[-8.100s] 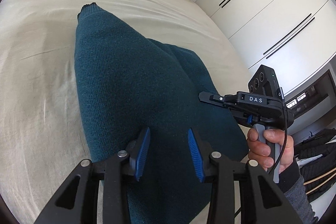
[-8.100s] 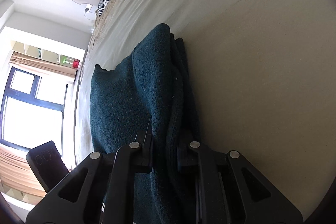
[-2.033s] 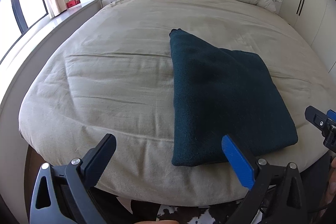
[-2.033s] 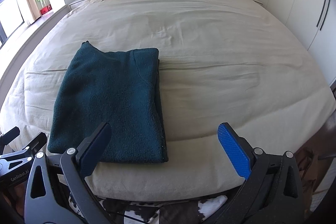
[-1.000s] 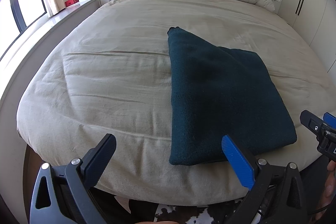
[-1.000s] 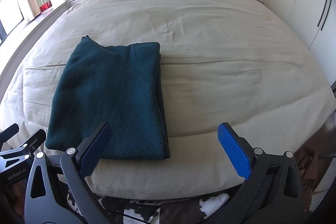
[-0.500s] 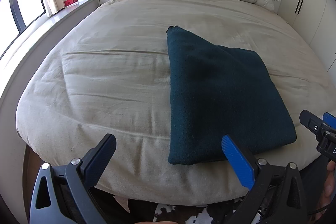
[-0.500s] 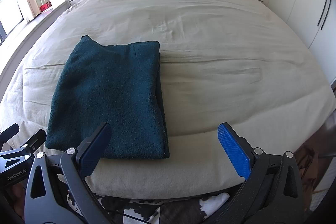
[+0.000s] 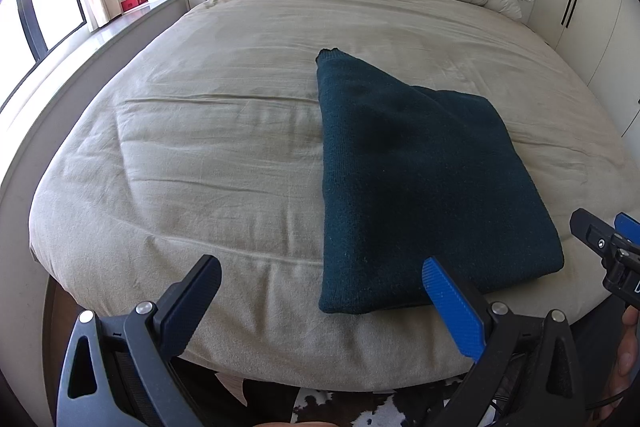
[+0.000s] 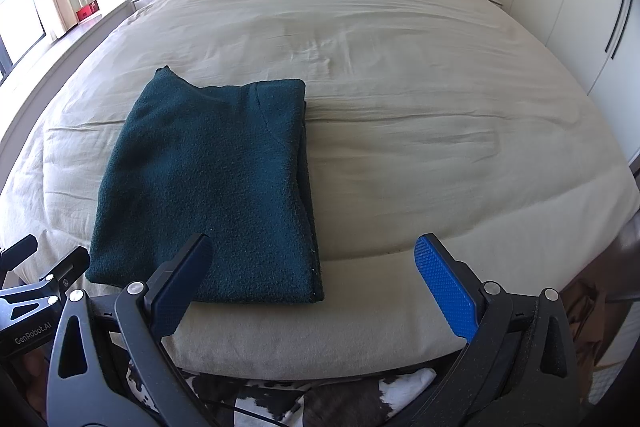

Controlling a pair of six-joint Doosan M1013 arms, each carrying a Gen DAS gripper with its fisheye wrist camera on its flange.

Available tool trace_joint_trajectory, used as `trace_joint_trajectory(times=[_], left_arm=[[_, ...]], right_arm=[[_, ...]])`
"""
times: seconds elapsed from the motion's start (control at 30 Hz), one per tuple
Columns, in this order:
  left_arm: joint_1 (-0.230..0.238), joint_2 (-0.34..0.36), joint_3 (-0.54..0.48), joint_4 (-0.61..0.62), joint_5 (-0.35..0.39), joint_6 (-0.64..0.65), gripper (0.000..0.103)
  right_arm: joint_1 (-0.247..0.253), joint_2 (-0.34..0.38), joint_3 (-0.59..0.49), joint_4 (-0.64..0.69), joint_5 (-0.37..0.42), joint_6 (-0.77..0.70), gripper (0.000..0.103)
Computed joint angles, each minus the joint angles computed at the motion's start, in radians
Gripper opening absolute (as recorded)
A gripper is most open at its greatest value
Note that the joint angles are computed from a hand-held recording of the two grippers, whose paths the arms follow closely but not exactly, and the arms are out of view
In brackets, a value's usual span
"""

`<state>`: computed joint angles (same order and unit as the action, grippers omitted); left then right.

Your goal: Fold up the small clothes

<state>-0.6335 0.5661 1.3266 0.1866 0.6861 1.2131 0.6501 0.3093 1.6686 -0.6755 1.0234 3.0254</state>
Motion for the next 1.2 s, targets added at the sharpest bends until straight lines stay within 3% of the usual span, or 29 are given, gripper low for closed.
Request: trace_joint_trajectory(times=[1.2], left_arm=[[0.014, 0.007, -0.005, -0.037, 0.011, 0.030, 0.103]], right_arm=[[-0.003, -0.002, 0.003, 0.014, -0.006, -0.012, 0.103]])
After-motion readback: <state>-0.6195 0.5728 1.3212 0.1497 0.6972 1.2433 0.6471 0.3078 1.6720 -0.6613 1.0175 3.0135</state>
